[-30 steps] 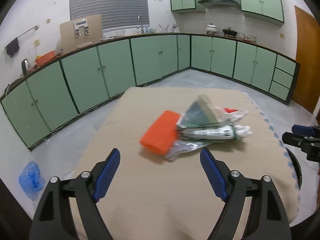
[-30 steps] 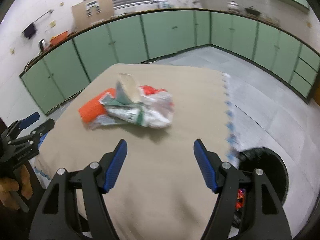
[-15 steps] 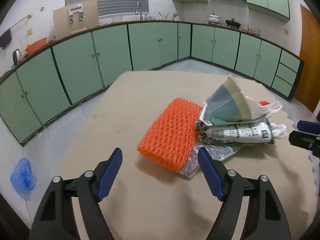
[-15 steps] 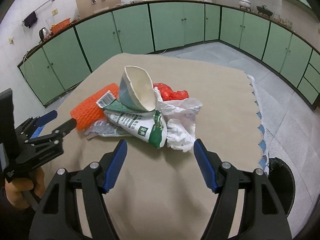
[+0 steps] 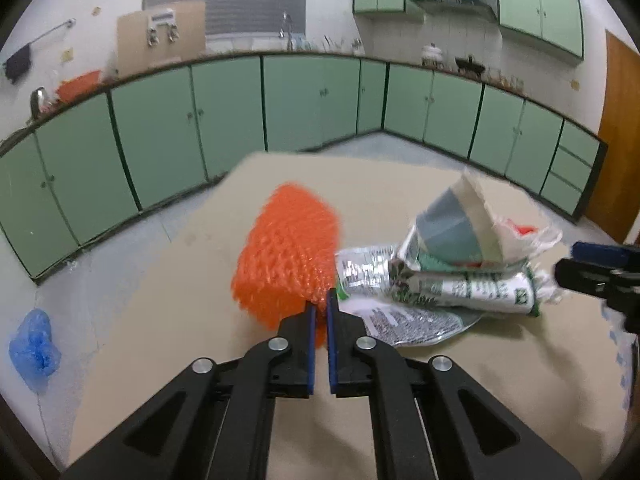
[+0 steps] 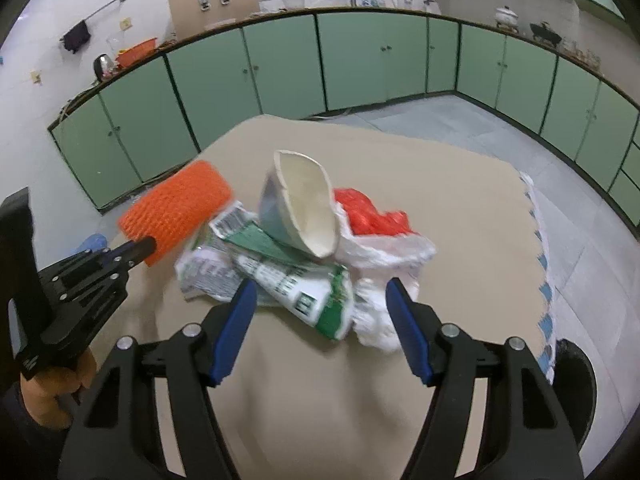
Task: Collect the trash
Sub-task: 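Grasp the orange mesh net with the left gripper and lift it, then grasp the white paper cup with the right gripper while the left holds the mesh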
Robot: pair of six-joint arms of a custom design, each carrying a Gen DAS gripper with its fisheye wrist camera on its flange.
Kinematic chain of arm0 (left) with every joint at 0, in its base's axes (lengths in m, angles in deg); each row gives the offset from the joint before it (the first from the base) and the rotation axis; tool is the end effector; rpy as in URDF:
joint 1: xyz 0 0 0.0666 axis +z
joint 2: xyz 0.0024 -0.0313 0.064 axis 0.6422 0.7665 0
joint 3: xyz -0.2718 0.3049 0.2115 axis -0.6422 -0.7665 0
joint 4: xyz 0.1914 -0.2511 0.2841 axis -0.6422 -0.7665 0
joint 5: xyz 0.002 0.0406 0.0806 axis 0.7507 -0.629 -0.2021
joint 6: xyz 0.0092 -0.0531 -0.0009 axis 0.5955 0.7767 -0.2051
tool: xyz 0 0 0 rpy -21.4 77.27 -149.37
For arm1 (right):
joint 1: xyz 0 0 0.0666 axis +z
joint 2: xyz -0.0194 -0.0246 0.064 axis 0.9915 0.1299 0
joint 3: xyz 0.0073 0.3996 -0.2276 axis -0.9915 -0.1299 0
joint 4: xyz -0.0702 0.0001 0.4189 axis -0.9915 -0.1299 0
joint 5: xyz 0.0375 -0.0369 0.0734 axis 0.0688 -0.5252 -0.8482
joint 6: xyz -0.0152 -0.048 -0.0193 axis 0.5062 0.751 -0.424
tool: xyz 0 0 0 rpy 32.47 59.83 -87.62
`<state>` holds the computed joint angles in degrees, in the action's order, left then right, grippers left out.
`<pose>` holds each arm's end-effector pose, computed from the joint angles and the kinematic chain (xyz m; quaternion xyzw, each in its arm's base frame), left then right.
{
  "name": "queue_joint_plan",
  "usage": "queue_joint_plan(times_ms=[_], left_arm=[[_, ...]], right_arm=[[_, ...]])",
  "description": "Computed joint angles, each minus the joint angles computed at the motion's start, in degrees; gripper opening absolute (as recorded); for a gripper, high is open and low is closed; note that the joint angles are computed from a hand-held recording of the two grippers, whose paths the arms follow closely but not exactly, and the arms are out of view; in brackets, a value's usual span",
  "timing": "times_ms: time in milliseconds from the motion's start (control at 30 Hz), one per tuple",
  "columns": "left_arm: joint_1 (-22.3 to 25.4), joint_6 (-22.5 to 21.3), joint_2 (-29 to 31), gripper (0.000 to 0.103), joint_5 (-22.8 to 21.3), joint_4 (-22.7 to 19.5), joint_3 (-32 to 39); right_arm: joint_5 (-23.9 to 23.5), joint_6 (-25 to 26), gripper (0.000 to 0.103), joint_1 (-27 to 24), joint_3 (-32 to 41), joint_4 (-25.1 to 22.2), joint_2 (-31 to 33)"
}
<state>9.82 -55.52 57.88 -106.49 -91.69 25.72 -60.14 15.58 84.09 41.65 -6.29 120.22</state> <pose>0.4163 -0.2225 0.5867 -0.0710 0.8990 0.0241 0.4315 0.4966 0.0271 0.5935 -0.2271 0.9025 0.1427 0.3369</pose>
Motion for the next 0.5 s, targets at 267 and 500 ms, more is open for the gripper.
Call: queue_joint_plan(times_ms=[267,500], left_arm=[[-0.63,-3.92,-0.14,0.005,-1.51,0.49,1.6],[1.78,-5.49,0.47,0.005,0.53,1.85,1.76]], right_arm=[[1.65,-0.95,0.054,2.91,1.42,1.92,1.71],[3.09,-2.06,0.049,4.28,1.94,3.37,3.94]])
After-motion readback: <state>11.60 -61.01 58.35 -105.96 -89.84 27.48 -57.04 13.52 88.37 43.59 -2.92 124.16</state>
